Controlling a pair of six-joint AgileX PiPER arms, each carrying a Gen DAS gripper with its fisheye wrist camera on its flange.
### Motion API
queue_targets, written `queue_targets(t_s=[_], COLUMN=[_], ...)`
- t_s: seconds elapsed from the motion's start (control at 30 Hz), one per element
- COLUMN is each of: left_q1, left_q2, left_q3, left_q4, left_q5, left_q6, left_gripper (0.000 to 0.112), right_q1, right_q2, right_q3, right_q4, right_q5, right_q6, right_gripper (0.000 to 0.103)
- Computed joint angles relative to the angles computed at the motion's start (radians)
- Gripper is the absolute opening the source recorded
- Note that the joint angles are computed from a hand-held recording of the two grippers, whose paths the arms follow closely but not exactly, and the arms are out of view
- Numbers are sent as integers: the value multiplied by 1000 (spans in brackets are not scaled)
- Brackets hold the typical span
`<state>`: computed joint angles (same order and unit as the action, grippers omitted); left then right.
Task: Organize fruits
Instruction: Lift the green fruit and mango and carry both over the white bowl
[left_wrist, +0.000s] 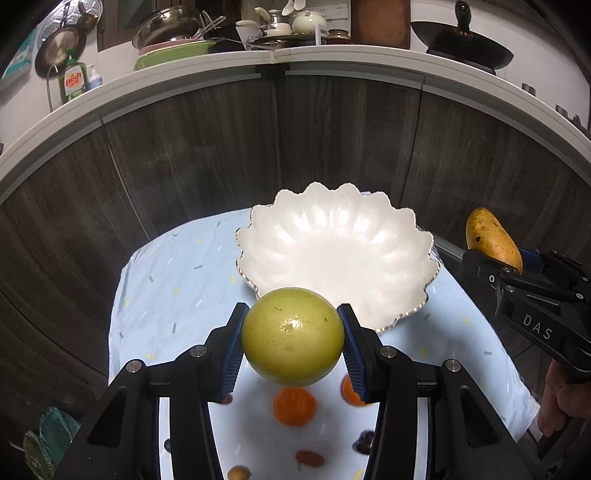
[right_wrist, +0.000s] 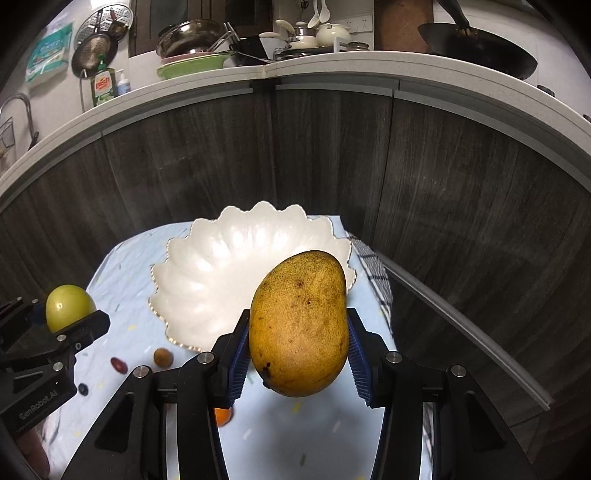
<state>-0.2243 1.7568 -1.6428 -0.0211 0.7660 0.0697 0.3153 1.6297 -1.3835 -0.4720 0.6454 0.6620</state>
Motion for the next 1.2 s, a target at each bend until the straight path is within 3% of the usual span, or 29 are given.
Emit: queue_targets(t_s=[0.63, 1.2], left_q1=[5, 6], left_q2=[225, 536], left_q3=[-302, -775], left_q4=[-20, -17], left_q5=[40, 243], left_q6=[26, 34], left_gripper=[47, 47], right_q1=[-65, -104], right_q2=[189, 368], right_q3=[-241, -454], right_q4=[46, 105], right_q5=[47, 130], right_q6=[-108, -159], right_gripper=[48, 48])
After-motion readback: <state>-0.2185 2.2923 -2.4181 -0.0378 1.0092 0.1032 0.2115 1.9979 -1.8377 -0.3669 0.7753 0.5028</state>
